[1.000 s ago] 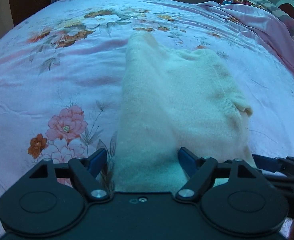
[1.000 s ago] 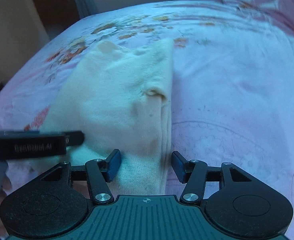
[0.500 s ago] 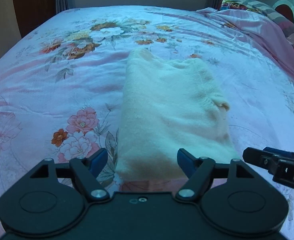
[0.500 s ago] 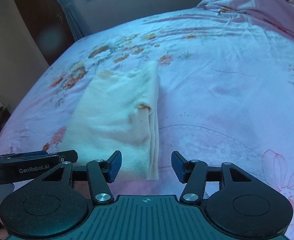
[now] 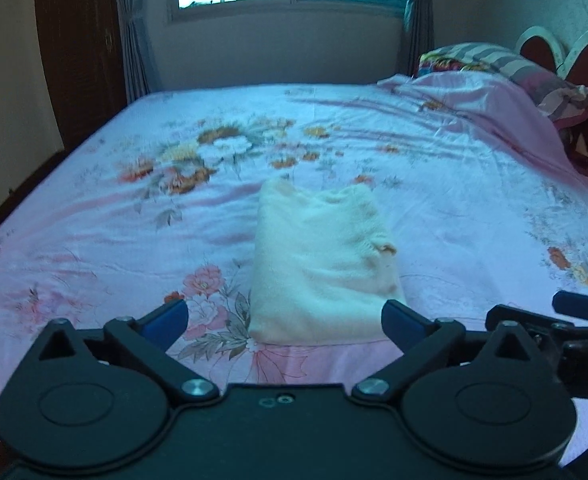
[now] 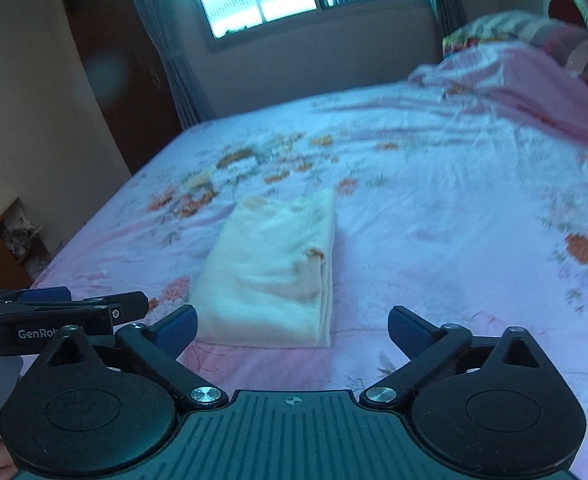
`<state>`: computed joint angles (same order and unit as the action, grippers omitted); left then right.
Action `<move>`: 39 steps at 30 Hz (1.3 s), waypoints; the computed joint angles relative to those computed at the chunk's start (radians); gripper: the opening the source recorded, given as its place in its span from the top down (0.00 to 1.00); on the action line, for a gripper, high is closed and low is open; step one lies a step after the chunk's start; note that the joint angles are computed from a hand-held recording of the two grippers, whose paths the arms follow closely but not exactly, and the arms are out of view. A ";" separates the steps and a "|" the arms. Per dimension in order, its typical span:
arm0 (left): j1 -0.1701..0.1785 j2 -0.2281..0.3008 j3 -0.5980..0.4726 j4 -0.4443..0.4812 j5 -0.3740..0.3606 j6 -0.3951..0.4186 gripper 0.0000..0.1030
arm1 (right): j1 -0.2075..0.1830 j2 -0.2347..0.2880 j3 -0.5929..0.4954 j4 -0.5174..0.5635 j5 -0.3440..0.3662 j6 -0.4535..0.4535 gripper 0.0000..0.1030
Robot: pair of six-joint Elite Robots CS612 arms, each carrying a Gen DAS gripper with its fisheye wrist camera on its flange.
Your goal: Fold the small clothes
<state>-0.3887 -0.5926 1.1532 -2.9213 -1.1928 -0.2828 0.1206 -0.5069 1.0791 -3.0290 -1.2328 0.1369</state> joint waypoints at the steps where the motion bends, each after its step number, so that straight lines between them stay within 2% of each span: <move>1: -0.006 -0.013 0.022 -0.017 0.013 0.002 0.01 | -0.001 -0.016 0.029 -0.036 -0.001 -0.006 0.00; 5: -0.024 -0.057 0.096 -0.054 0.037 -0.010 0.01 | -0.007 -0.078 0.149 -0.168 -0.024 -0.010 0.00; 9: -0.042 -0.088 0.156 -0.103 0.073 -0.023 0.01 | -0.013 -0.118 0.236 -0.266 -0.049 0.014 0.00; 14: -0.053 -0.113 0.202 -0.125 0.088 -0.082 0.01 | -0.018 -0.146 0.301 -0.353 -0.084 0.037 0.00; 20: -0.069 -0.122 0.224 -0.153 0.127 -0.092 0.01 | -0.018 -0.163 0.339 -0.427 -0.114 0.002 0.00; 27: -0.077 -0.128 0.241 -0.179 0.137 -0.077 0.01 | -0.026 -0.165 0.345 -0.436 -0.080 0.019 0.00; 39: -0.082 -0.127 0.239 -0.170 0.130 -0.068 0.01 | -0.029 -0.159 0.337 -0.423 -0.089 0.028 0.00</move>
<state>-0.4706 -0.7201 1.3924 -3.0912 -1.0625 -0.3511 0.0912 -0.6661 1.4158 -3.4524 -1.3213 0.1652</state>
